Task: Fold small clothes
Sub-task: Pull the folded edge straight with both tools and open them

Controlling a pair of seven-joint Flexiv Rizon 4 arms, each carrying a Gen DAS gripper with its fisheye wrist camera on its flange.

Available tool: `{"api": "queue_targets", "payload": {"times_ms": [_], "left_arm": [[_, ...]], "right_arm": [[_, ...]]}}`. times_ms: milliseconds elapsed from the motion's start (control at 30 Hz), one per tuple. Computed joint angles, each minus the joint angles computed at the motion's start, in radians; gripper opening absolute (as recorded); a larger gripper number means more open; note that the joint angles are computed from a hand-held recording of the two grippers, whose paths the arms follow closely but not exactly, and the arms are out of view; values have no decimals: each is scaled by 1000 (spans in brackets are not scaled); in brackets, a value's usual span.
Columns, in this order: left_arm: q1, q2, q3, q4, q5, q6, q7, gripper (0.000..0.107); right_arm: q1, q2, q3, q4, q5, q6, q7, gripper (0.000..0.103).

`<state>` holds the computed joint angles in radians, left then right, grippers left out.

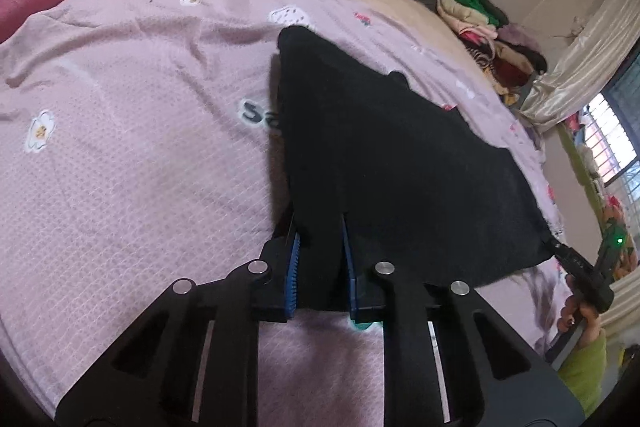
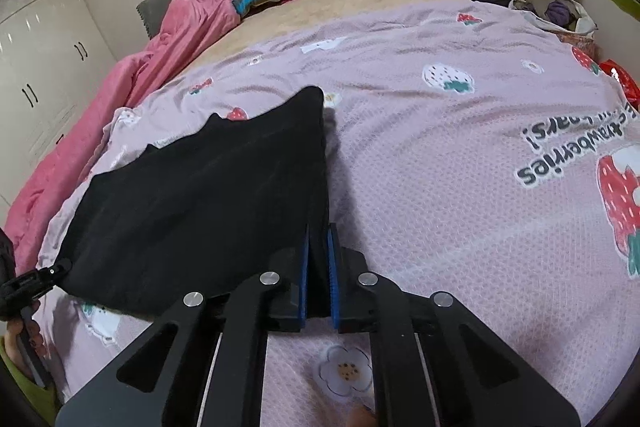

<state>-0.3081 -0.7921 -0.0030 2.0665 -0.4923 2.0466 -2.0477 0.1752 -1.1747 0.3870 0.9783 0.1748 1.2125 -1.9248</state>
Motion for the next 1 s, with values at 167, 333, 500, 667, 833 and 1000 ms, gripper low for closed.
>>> {"api": "queue_targets", "payload": {"times_ms": [167, 333, 500, 667, 833, 1000], "left_arm": [[-64, -5, 59, -18, -59, -56, 32, 16], [-78, -11, 72, -31, -68, -79, 45, 16], [-115, -14, 101, -38, -93, -95, 54, 16], [-138, -13, 116, -35, -107, -100, 60, 16], [-162, -14, 133, -33, -123, -105, 69, 16], [-210, -17, 174, -39, -157, -126, 84, 17]], "right_arm": [[17, -9, -36, 13, -12, 19, 42, 8], [43, -9, -75, 47, -59, 78, 82, 9], [45, -2, -88, 76, -106, 104, 140, 13], [47, 5, -100, 104, -147, 124, 185, 17], [48, 18, -111, 136, -181, 144, 229, 24], [36, 35, -101, 171, -204, 154, 253, 34]]}}
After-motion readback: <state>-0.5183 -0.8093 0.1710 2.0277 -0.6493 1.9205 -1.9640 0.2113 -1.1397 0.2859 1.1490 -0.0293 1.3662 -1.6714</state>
